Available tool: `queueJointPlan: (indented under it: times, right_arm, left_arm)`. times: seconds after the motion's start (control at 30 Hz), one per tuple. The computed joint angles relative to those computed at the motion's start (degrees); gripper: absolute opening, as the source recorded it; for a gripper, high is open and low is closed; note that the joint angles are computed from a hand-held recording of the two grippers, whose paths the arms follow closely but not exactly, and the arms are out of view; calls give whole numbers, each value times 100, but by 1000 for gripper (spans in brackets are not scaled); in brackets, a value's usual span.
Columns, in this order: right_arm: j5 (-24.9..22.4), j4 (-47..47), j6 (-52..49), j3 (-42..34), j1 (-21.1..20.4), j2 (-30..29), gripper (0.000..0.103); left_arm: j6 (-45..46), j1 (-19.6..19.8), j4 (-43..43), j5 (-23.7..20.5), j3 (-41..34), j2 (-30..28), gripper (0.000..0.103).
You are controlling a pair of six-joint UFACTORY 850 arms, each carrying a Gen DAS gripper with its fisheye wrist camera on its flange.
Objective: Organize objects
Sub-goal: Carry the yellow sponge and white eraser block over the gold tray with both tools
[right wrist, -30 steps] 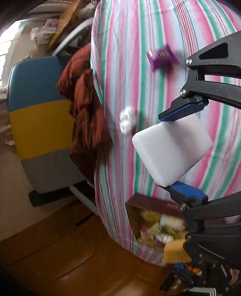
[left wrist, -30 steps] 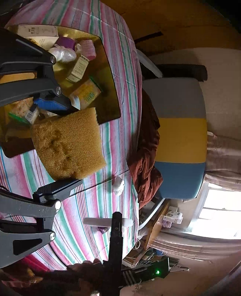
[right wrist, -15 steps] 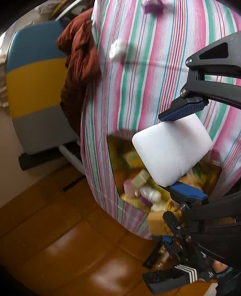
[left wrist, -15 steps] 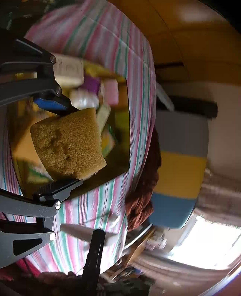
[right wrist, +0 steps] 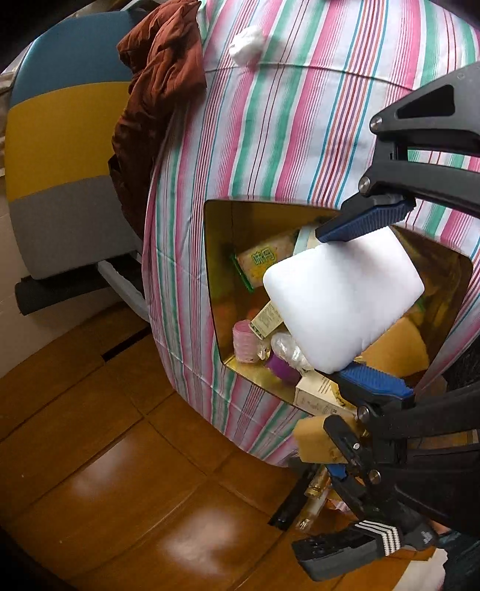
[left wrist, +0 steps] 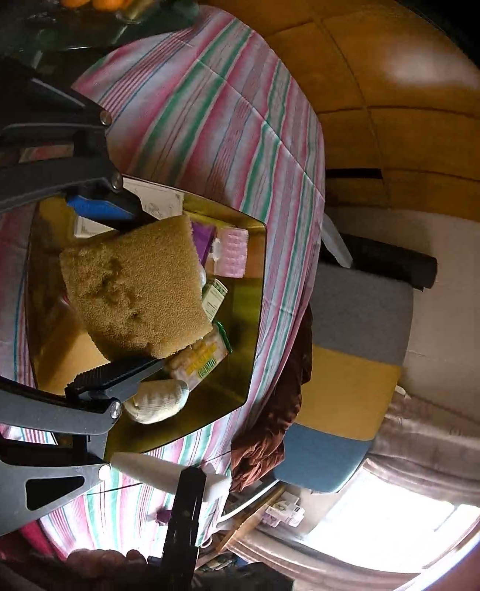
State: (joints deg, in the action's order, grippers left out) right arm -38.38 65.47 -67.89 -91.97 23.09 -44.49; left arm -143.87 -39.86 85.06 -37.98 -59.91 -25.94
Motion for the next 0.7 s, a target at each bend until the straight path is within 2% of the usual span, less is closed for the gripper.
queueJointPlan:
  times: [0.33, 0.7]
  right_arm:
    - [131, -286, 549, -574, 112, -267, 64]
    - [138, -683, 958, -1185, 219, -605, 65]
  left_arm:
    - [751, -3, -167, 29, -519, -358, 65]
    - [1130, 89, -252, 180, -836, -597, 66]
